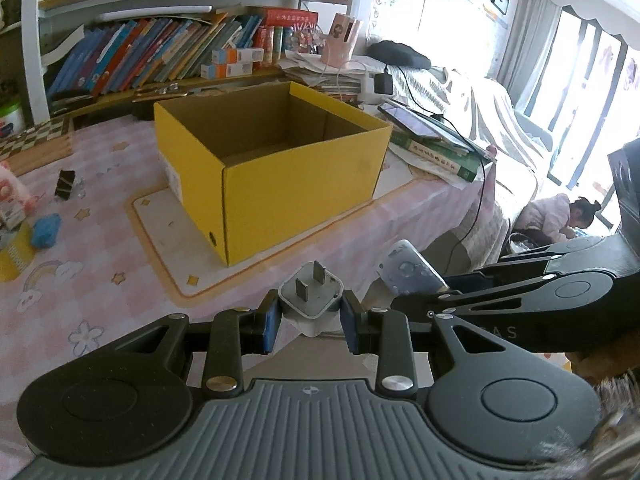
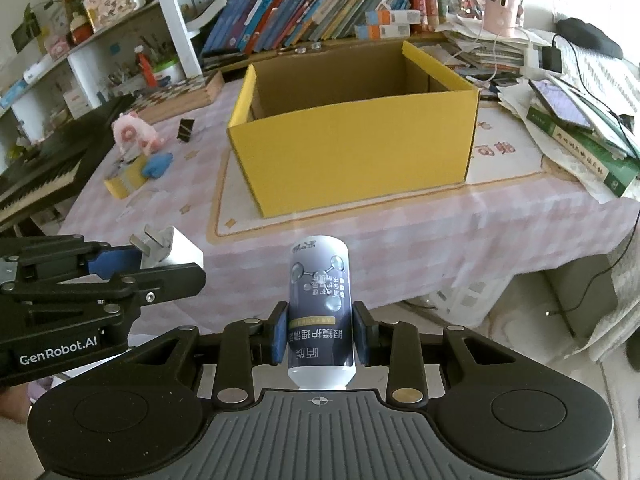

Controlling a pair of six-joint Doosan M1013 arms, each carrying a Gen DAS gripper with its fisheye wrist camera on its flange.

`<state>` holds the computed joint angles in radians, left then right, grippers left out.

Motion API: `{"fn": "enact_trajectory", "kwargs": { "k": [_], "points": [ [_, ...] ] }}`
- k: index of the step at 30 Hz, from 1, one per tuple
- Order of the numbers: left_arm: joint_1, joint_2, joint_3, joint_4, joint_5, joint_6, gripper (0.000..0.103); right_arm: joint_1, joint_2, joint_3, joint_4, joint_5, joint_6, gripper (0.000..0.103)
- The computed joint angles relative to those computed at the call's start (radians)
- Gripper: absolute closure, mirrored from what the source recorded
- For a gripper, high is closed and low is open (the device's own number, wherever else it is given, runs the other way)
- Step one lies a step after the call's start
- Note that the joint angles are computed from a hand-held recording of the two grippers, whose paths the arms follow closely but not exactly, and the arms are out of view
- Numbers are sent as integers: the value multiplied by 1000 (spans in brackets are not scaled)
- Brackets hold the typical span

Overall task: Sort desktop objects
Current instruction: 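Carry the charger and spray bottle in both grippers over the yellow box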

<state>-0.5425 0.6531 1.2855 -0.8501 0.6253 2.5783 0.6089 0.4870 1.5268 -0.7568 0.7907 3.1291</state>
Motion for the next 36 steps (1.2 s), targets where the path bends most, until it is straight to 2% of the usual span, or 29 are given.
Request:
{"fn": "enact_trajectory", "kwargs": {
  "k": [14, 27, 32, 36],
  "points": [
    [-43, 55, -106, 58, -47, -85, 74, -78, -31, 37, -31, -91, -80, 70],
    [-76, 94, -212, 116, -139, -176, 74, -155, -64, 51, -151, -245, -137, 70],
    [-87, 120, -274, 189, -175, -250, 74, -191, -63, 35, -193, -309, -183, 70],
    [-96, 154, -343, 295, -179, -346, 74, -221, -55, 20, -195, -353, -232, 70]
  ]
}}
